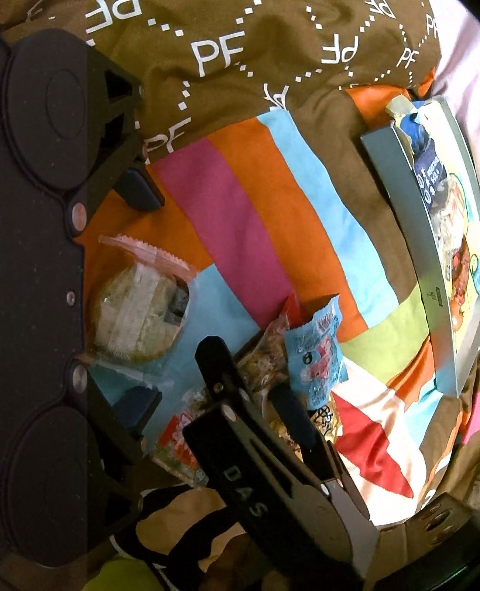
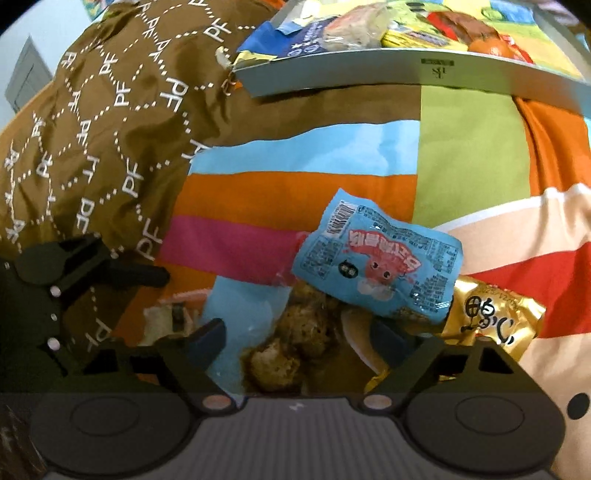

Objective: Organize snacks
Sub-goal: 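Grasp the round cookie pack with the left gripper while the right gripper grasps the quail egg pack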

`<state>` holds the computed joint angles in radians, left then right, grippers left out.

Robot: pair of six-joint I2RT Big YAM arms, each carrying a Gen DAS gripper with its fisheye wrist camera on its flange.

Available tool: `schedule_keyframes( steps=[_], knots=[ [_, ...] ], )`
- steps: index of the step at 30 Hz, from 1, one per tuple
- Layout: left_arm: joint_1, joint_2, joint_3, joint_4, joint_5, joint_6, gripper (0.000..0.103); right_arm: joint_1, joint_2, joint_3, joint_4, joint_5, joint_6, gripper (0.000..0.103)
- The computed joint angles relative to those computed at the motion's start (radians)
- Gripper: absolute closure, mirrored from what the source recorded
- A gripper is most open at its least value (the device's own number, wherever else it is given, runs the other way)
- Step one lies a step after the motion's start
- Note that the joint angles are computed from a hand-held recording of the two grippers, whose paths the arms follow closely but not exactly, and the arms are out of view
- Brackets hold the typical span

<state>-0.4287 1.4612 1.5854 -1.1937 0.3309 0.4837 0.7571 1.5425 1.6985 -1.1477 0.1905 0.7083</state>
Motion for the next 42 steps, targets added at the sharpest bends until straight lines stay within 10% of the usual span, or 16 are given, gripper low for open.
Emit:
schedule_keyframes(
  steps=[12,31,42],
  knots=[
    [0.003,-0.035,-0.017,-0.01,0.012,-0.002,0.038,0.005,-0.049,-0.051,0.025,-0.034,-0.039,0.036],
    [-0.011,-0.038,-0.006,-0.046,-0.065,-0.038,0.036,0.037,-0.045,-0.022,-0.085,-0.064,-0.097,0.027],
    [-0.025,-0.063,-0.026,-0.039,-0.077,-0.021,0.051,0.115,-0.061,-0.027,-0.133,0.059,-0.219,0.054]
  ],
)
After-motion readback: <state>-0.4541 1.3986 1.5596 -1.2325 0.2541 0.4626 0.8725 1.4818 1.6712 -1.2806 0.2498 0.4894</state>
